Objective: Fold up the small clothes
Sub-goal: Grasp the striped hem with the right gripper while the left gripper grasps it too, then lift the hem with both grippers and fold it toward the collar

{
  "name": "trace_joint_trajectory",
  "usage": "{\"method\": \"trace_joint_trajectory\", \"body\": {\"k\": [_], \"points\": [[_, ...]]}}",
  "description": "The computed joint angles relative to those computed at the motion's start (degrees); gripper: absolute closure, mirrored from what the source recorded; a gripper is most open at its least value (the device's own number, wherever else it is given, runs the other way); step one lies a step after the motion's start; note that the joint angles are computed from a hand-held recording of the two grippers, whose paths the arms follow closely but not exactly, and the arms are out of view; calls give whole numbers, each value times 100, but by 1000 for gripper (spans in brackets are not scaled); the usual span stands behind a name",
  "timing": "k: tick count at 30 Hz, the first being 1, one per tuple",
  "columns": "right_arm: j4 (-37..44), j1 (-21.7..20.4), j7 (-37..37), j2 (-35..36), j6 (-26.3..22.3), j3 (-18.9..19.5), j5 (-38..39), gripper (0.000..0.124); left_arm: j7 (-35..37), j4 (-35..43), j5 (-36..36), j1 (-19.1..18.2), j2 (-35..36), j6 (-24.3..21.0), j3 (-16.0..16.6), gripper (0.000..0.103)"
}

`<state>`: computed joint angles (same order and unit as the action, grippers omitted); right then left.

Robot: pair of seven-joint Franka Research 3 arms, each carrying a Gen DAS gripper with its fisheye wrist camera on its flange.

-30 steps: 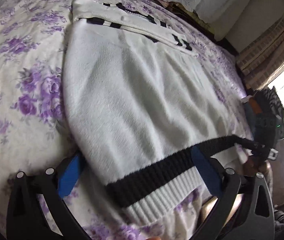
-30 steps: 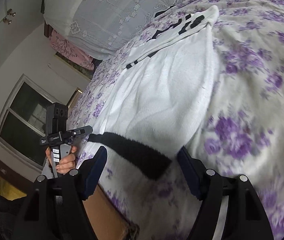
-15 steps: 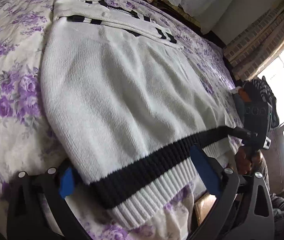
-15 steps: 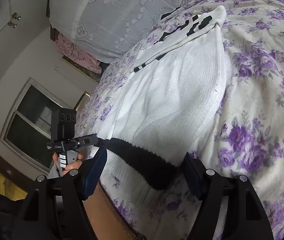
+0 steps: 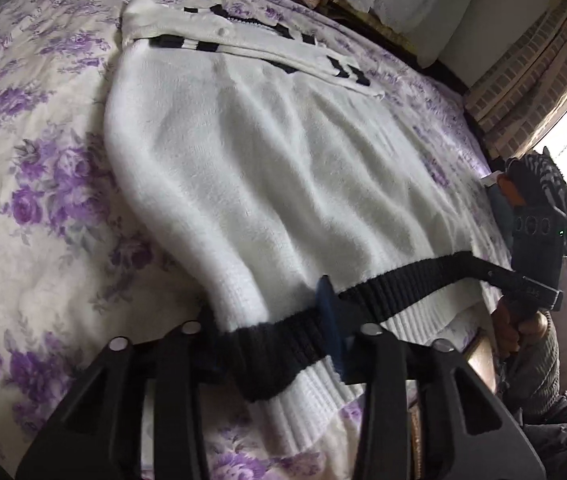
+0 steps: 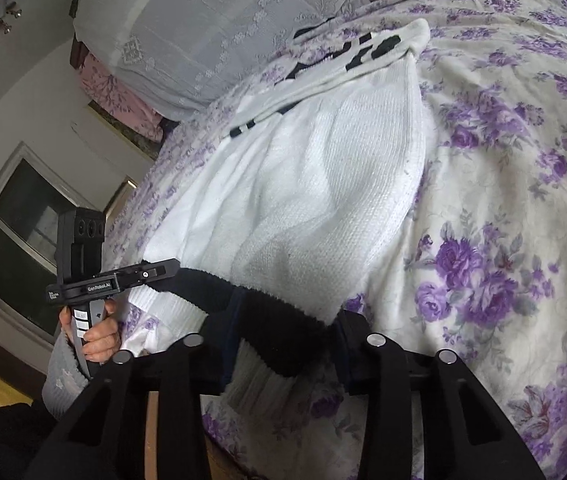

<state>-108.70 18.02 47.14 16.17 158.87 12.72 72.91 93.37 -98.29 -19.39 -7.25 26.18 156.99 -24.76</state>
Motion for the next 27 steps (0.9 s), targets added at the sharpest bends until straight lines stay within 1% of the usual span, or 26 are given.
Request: {"method": "trace_joint_trajectory", "body": {"k": [1, 2, 3, 4, 5, 6, 7, 8, 9, 10, 12, 14, 16, 19, 20, 24, 27], "points": [[13, -45, -138, 0, -85, 26, 114, 70, 216, 30, -183, 140, 35, -42, -177, 48], [14, -38, -167, 1, -81, 23, 135, 70, 219, 3, -171, 111, 10, -25, -154, 48], [-6, -31, -181, -18, -74, 17, 149, 70, 127, -24, -30, -7, -27, 10, -37, 50], [-12, -21, -177, -22, -57, 9, 156, 70, -25, -64, 142, -137, -72, 78, 103, 57], [-18, 7, -120, -22, 12, -6, 131, 73, -101, -95, 221, -177, -92, 128, 152, 68], [-42, 111, 168, -19, 261, -55, -63, 79, -187, -92, 282, -204, -94, 159, 189, 75], [-63, 199, 482, 0, 500, -104, -291, 93, -241, -118, 281, -177, -106, 209, 186, 85], [-98, 170, 397, -29, 666, -29, -144, 95, -136, -150, 109, -22, -110, 252, 36, 88], [-130, 92, 75, -72, 799, 92, 230, 96, -32, -205, -61, 109, -134, 325, -94, 89], [-132, 58, -238, -113, 917, 168, 568, 98, 60, -267, -156, 183, -183, 417, -171, 90], [-90, 103, -884, -191, 1182, 216, 1047, 100, 120, -344, -131, 166, -284, 572, -167, 91], [-5, 183, -1078, -223, 1235, 143, 997, 100, 189, -380, -94, 159, -373, 686, -178, 91], [161, 172, -1285, -192, 1100, 100, 1083, 100, 218, -314, -4, 128, -407, 751, -141, 91], [478, 169, -1193, -30, 980, 31, 966, 100, 116, -11, 185, 44, -289, 658, -21, 91], [601, 179, -1081, 63, 981, 5, 824, 100, 77, 98, 235, 26, -232, 616, 7, 92], [838, 187, -641, 300, 1189, -4, 236, 100, 57, 331, 321, 58, -89, 606, -3, 92], [1029, -38, -851, 400, 1219, 194, 396, 100, 124, 482, 300, 142, 4, 613, -70, 92]]}}
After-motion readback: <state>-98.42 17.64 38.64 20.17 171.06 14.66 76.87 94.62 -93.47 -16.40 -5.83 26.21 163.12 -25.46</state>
